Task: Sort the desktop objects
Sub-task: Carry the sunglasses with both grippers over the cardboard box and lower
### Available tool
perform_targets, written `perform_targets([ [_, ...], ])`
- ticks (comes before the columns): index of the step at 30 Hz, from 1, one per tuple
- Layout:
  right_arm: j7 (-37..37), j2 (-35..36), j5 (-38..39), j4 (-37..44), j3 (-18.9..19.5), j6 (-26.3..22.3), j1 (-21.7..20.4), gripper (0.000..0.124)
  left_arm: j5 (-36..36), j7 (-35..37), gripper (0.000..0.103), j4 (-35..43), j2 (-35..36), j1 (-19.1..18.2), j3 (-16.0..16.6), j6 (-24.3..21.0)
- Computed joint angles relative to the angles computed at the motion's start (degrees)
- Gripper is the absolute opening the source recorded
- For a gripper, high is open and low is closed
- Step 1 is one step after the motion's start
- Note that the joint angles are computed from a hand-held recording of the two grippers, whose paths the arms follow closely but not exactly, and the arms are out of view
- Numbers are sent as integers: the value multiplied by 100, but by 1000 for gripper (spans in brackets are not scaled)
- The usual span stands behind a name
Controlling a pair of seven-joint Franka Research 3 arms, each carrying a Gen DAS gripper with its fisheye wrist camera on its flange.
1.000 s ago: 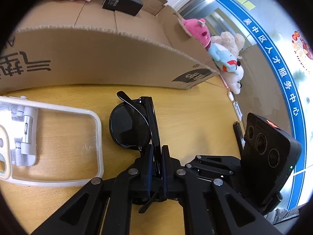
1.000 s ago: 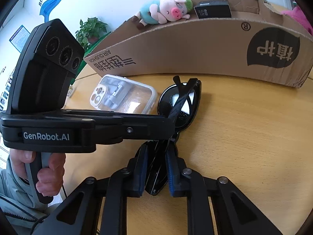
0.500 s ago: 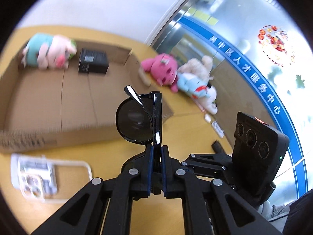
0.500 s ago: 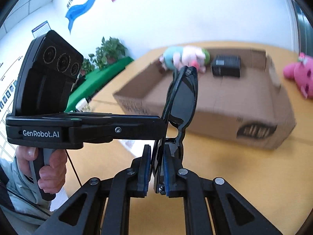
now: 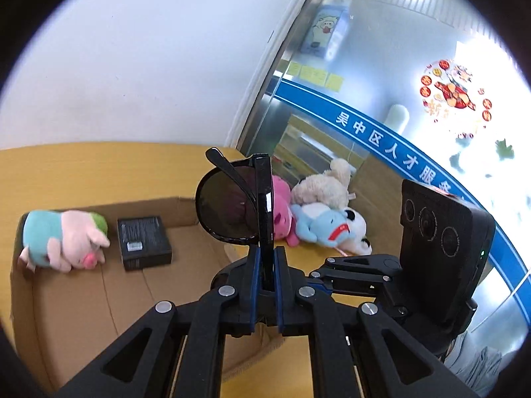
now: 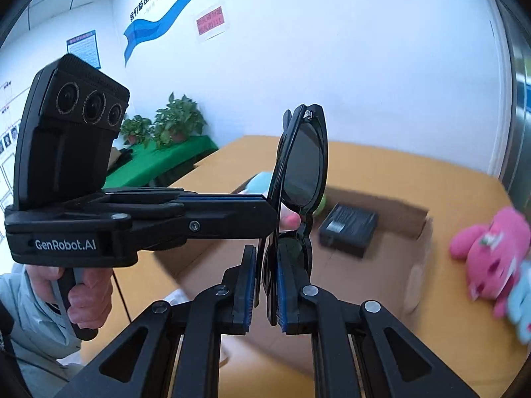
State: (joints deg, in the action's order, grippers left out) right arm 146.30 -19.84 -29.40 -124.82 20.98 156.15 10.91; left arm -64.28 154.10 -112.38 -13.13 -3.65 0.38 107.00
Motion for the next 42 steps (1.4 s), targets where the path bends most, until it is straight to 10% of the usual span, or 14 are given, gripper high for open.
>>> perform_targets([
  [21, -2959, 1942, 3731, 418, -1832, -73, 113, 11, 2683, -3450, 7, 3742, 4179, -273, -1537, 456],
  [32, -3289, 2307, 4134, 736, -1920, -978, 139, 14, 3434, -4272, 7, 4038, 4730, -138, -1961, 427],
  [42, -2979, 2058, 3687, 440, -1891, -732, 217, 34, 3546, -4153, 7, 3878, 4530, -55, -2071, 580],
])
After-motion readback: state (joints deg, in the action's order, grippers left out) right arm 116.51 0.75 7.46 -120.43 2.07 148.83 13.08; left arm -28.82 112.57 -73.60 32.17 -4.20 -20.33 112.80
